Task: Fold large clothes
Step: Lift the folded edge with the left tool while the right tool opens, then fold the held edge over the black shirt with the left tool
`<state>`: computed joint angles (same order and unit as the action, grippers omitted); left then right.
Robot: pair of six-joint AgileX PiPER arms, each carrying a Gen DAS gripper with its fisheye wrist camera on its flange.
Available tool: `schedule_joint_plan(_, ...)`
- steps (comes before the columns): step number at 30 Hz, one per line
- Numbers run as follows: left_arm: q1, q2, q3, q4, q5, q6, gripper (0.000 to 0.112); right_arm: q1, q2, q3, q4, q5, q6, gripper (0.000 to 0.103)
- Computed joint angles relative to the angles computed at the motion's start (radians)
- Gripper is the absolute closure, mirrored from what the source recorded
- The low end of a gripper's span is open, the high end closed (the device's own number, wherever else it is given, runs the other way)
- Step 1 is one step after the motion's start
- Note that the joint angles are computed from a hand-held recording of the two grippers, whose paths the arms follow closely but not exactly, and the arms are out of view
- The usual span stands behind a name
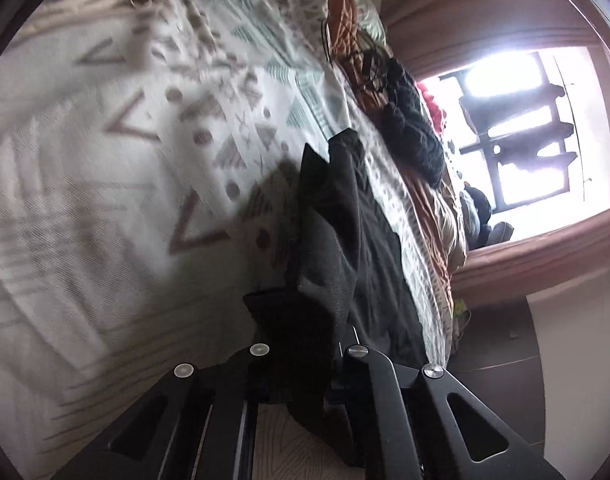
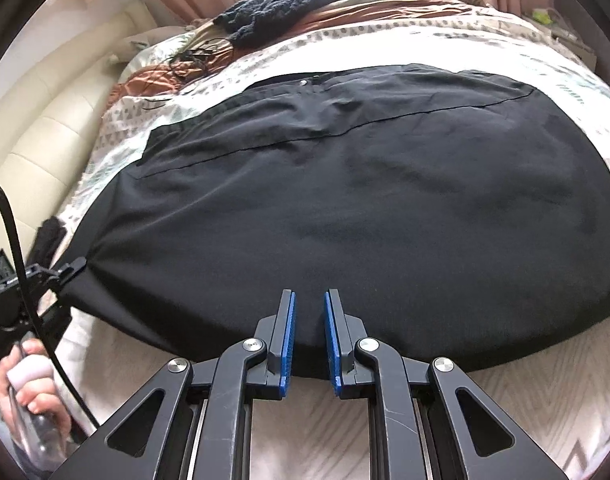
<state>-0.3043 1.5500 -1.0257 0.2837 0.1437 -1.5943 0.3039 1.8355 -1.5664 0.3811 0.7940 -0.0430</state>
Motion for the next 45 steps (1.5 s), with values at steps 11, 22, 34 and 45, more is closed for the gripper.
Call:
schedule_joint_plan(11,-0.015,-0.153,-0.025,0.05,0.197,0.043,0.104,0.159,-0.043,0.031,-0.107,-0.027,0.085,0.08)
schedule_joint_plan(22,-0.129,-0.103,-0.226,0.139,0.373,0.042,0.104,0.139,-0.021,0.103,-0.038,-0.053,0.015,0.059)
schedule_joint_plan(34,-0.213,0.049,-0.531,0.165,0.585,0.149,0.104,0.071,-0.032,0.181,0.159,-0.069,-0.132,0.061)
schedule_joint_plan(45,-0.222,0.197,-0.77,0.1,0.683,0.284,0.104,0.068,0.004,0.138,0.173,-0.046,-0.137,0.061)
